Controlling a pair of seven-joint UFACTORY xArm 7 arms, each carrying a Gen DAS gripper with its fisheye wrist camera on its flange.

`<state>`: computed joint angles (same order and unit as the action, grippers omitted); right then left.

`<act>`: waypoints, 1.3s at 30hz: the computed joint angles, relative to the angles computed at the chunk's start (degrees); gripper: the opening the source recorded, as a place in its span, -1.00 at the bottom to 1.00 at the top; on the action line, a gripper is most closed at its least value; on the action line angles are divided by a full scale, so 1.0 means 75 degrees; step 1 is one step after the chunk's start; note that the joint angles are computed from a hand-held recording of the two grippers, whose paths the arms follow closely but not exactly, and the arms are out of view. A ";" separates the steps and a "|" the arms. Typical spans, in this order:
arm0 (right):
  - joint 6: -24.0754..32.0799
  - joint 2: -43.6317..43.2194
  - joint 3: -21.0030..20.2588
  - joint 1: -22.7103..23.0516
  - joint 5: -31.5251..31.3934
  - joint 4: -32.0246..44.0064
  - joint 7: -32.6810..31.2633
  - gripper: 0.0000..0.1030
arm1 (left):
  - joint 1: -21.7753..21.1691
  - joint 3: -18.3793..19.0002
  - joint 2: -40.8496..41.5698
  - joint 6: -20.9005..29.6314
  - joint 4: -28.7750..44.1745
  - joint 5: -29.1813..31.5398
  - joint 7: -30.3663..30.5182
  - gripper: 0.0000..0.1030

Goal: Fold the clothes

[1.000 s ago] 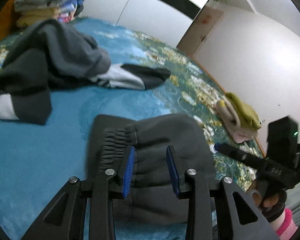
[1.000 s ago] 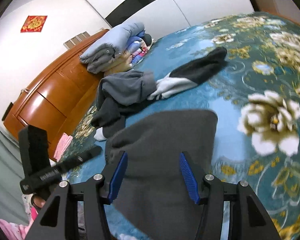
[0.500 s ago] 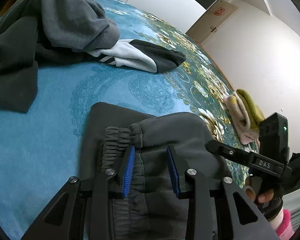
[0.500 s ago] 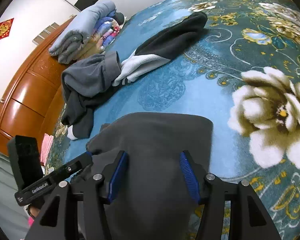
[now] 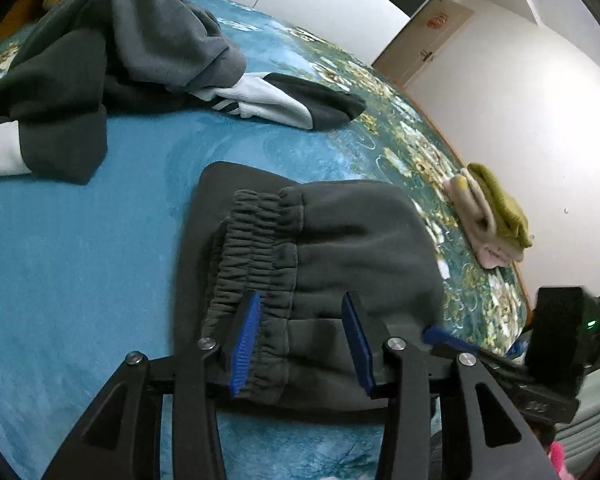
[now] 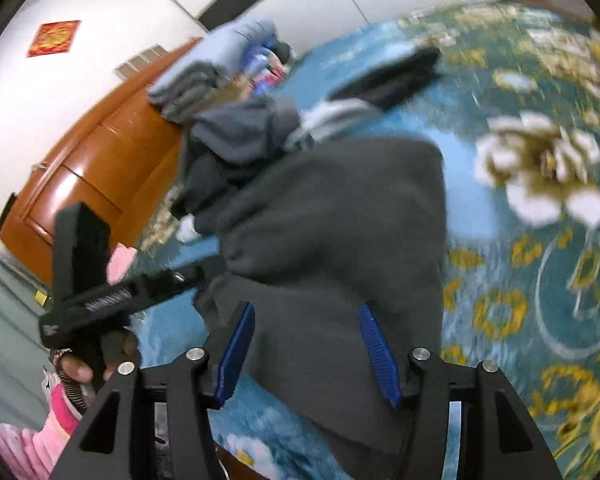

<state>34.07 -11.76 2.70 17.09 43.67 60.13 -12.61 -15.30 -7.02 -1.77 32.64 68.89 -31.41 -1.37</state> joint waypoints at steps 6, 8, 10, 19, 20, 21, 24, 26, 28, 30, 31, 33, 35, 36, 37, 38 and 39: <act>-0.0901 -0.0546 -0.0096 0.0055 0.0299 -0.0572 0.0158 0.21 | 0.0117 0.0216 -0.0279 -0.0135 -0.0281 -0.0473 0.0329 0.09; -0.0995 -0.0584 -0.0227 0.0084 0.0475 -0.0741 0.0417 0.39 | 0.0205 0.0322 -0.0249 -0.0069 -0.0366 -0.0758 0.0327 0.23; -0.1023 -0.0578 -0.0355 0.0101 0.0735 -0.0909 0.0658 0.54 | 0.0289 0.0384 -0.0163 0.0096 -0.0442 -0.1041 0.0381 0.36; -0.0177 0.0098 -0.0539 0.0031 0.2906 -0.0732 -0.0200 1.00 | 0.0636 0.0348 0.0372 0.0656 -0.0378 -0.2958 0.1430 0.75; -0.0236 0.0144 -0.0457 -0.0037 0.2992 -0.0709 -0.0241 1.00 | 0.0700 0.0346 0.0436 0.0797 -0.0349 -0.3246 0.1607 0.77; -0.0298 0.0182 -0.0391 -0.0090 0.3098 -0.0689 -0.0304 1.00 | 0.0762 0.0339 0.0495 0.0927 -0.0324 -0.3497 0.1764 0.77; -0.0467 0.0238 -0.0271 -0.0187 0.3540 -0.0647 -0.0606 1.00 | 0.0834 0.0274 0.0505 0.0940 -0.0359 -0.3690 0.2021 0.80; -0.0447 0.0282 -0.0218 -0.0255 0.3615 -0.0616 -0.0617 1.00 | 0.0856 0.0252 0.0468 0.0893 -0.0421 -0.3811 0.2125 0.80; -0.0468 0.0300 -0.0162 -0.0299 0.3630 -0.0606 -0.0724 1.00 | 0.0904 0.0276 0.0485 0.1048 -0.0376 -0.3905 0.2174 0.80; -0.0320 0.0350 -0.0152 -0.0352 0.3502 -0.0532 -0.0745 1.00 | 0.0980 0.0310 0.0555 0.1260 -0.0276 -0.4139 0.2208 0.80; -0.0195 0.0384 -0.0159 -0.0387 0.3413 -0.0479 -0.0741 1.00 | 0.1009 0.0307 0.0616 0.1342 -0.0210 -0.4266 0.2316 0.80; -0.0002 0.0459 -0.0179 -0.0449 0.3407 -0.0371 -0.0777 1.00 | 0.1028 0.0271 0.0743 0.1448 -0.0049 -0.4197 0.2428 0.80; 0.0169 0.0610 -0.0190 -0.0499 0.3588 -0.0186 -0.0911 1.00 | 0.1038 0.0227 0.0877 0.1483 0.0121 -0.4035 0.2458 0.80; 0.0247 0.0723 -0.0169 -0.0536 0.3582 -0.0061 -0.0879 1.00 | 0.1058 0.0210 0.0930 0.1504 0.0193 -0.4024 0.2449 0.80; 0.0322 0.0831 -0.0138 -0.0579 0.3520 0.0055 -0.0781 1.00 | 0.1079 0.0193 0.0980 0.1543 0.0269 -0.3995 0.2461 0.80; 0.0393 0.0913 -0.0109 -0.0622 0.3478 0.0134 -0.0724 0.99 | 0.1097 0.0175 0.1030 0.1576 0.0347 -0.3957 0.2469 0.80; 0.0445 0.0996 -0.0074 -0.0657 0.3434 0.0217 -0.0683 0.97 | 0.1093 0.0150 0.1089 0.1570 0.0425 -0.3845 0.2447 0.80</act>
